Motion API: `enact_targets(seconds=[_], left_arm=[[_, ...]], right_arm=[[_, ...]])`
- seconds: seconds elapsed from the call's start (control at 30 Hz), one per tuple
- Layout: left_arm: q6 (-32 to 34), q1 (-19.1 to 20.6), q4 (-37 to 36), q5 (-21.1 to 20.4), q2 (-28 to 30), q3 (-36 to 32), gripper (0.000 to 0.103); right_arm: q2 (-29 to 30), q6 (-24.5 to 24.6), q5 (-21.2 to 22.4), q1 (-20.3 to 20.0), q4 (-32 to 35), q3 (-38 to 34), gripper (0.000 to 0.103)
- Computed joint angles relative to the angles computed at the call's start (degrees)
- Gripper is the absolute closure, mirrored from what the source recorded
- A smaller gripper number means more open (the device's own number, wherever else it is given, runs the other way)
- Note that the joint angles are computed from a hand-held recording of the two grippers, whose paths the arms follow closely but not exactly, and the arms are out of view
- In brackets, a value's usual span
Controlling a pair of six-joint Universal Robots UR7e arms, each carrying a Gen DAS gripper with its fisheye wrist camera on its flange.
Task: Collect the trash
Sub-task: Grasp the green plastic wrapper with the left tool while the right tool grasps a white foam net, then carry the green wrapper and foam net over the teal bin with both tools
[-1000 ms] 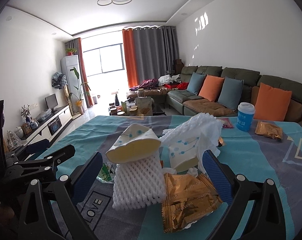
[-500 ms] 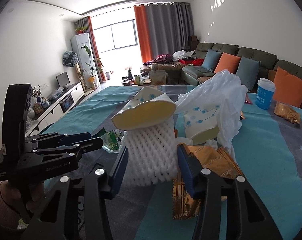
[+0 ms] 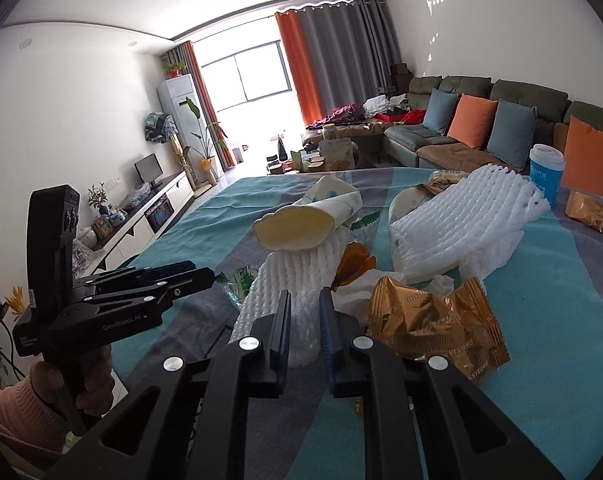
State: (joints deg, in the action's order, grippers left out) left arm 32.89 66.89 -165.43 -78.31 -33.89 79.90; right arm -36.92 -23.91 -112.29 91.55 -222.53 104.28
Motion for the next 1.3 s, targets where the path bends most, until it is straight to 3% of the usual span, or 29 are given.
enact_targets(seconds=[0.17,0.23,0.27,0.3,0.33,0.4,0.7,0.87,1.03,1.3], left_arm=[[-0.47,0.53,7.89,-2.72,0.83,-3.91,0.034],[-2.52,0.94,13.27,-3.69,1.77,-6.66,0.048],[-3.91,1.27,16.48,-4.51,2.34,-8.41,0.062],[-5.08,1.67,19.05,-5.9,2.76,-9.75,0.069],[-6.08,2.11,20.48,-7.59,2.94,-10.69,0.072],[-6.53,2.44,21.19,-8.9,2.95,-11.33,0.091],[-7.84,3.38,19.0,-10.69,0.37,-8.57,0.093],[-7.79,3.99,15.05,-10.29,-3.47,-4.66,0.093],[-8.43,5.44,10.06,-7.48,-7.17,-2.36,0.093],[-9.96,8.51,5.29,-0.3,-11.07,-3.04,0.093]], right_arm=[[-0.7,0.45,1.88,-0.17,0.17,0.52,0.091],[-0.78,-0.18,2.18,0.06,0.03,0.47,0.092],[-0.77,-0.4,2.31,0.15,0.06,0.45,0.092],[-0.81,-0.58,2.35,0.26,0.13,0.44,0.092],[-0.84,-0.79,2.39,0.32,0.12,0.42,0.092],[-1.01,-1.01,2.69,0.36,-0.13,0.79,0.092],[-2.12,-2.23,5.93,0.59,-1.84,2.36,0.092],[-2.1,-2.83,8.91,1.0,0.39,0.9,0.092],[0.12,-2.52,12.21,2.18,6.69,-4.16,0.092],[6.46,-3.34,17.03,3.94,23.54,-18.71,0.092]])
